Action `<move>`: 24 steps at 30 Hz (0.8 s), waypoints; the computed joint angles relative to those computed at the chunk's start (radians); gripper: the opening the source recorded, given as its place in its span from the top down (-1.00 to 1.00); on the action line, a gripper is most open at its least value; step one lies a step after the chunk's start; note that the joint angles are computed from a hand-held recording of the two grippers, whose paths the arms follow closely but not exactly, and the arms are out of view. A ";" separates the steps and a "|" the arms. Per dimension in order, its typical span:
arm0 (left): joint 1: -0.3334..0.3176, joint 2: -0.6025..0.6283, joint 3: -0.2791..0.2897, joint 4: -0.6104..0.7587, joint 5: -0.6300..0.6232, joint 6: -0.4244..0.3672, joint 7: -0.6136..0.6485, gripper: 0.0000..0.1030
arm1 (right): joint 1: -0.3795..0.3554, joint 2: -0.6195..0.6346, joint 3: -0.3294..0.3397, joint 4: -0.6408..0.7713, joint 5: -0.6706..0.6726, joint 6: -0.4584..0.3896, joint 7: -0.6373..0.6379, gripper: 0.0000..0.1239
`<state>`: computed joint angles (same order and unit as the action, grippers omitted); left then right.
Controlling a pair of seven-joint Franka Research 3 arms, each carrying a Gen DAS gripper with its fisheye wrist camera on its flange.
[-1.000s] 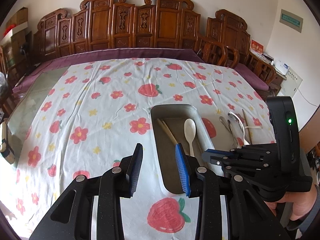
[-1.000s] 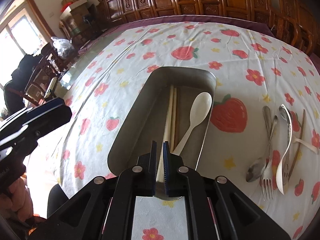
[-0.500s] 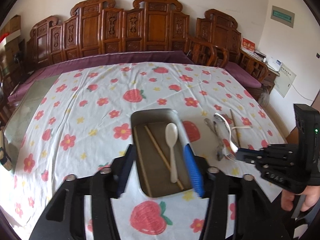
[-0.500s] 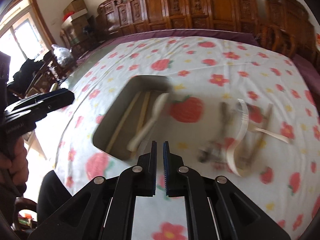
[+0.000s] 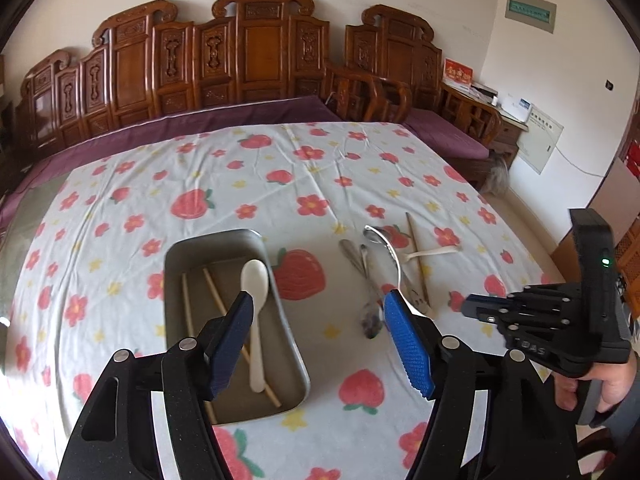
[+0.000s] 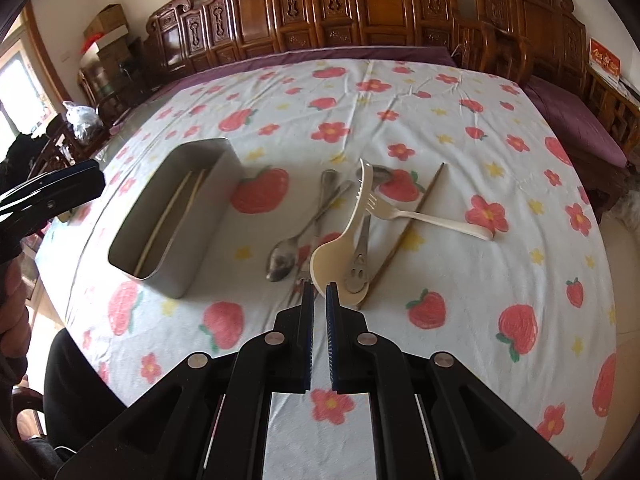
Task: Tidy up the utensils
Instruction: 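Move the right tool to the pile and grasp a white plastic spoon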
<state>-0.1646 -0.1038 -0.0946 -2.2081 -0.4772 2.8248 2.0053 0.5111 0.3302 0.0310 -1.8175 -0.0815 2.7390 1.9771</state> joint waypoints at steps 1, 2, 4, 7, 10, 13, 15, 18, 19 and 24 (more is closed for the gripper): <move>-0.002 0.001 -0.001 0.001 -0.002 -0.001 0.002 -0.27 | -0.006 0.015 0.006 0.017 0.011 -0.007 -0.011 0.81; -0.003 0.003 -0.004 0.000 0.001 -0.001 0.000 -0.27 | -0.007 0.037 0.005 0.039 0.015 -0.010 -0.015 0.72; -0.005 0.004 -0.007 -0.001 0.002 -0.004 0.001 -0.27 | -0.006 0.065 0.004 0.073 0.023 -0.023 -0.022 0.69; -0.007 0.002 -0.011 -0.009 0.010 -0.005 0.000 -0.27 | 0.002 0.121 0.002 0.144 0.033 -0.060 -0.035 0.69; -0.010 0.000 -0.010 -0.015 0.010 -0.007 0.002 -0.27 | 0.018 0.161 -0.007 0.199 0.025 -0.088 -0.046 0.67; -0.011 0.004 -0.008 -0.017 0.000 -0.010 0.009 -0.27 | 0.038 0.201 -0.025 0.259 0.004 -0.138 -0.036 0.67; -0.012 0.003 -0.008 -0.020 -0.005 -0.012 0.012 -0.27 | 0.050 0.228 -0.037 0.303 -0.017 -0.192 -0.033 0.67; -0.013 0.002 -0.010 -0.025 -0.011 -0.011 0.017 -0.27 | 0.070 0.265 -0.056 0.368 -0.062 -0.278 -0.025 0.67; -0.013 0.002 -0.010 -0.025 -0.010 -0.011 0.018 -0.27 | 0.075 0.269 -0.061 0.375 -0.075 -0.293 -0.020 0.68; -0.016 0.000 -0.012 -0.030 -0.003 -0.010 0.012 -0.26 | 0.054 0.230 -0.045 0.317 -0.068 -0.263 -0.013 0.94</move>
<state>-0.1804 -0.1040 -0.1065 -2.2385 -0.4801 2.8149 2.0175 0.5648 0.5600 -0.0138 -1.5001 -0.1491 2.4765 1.9643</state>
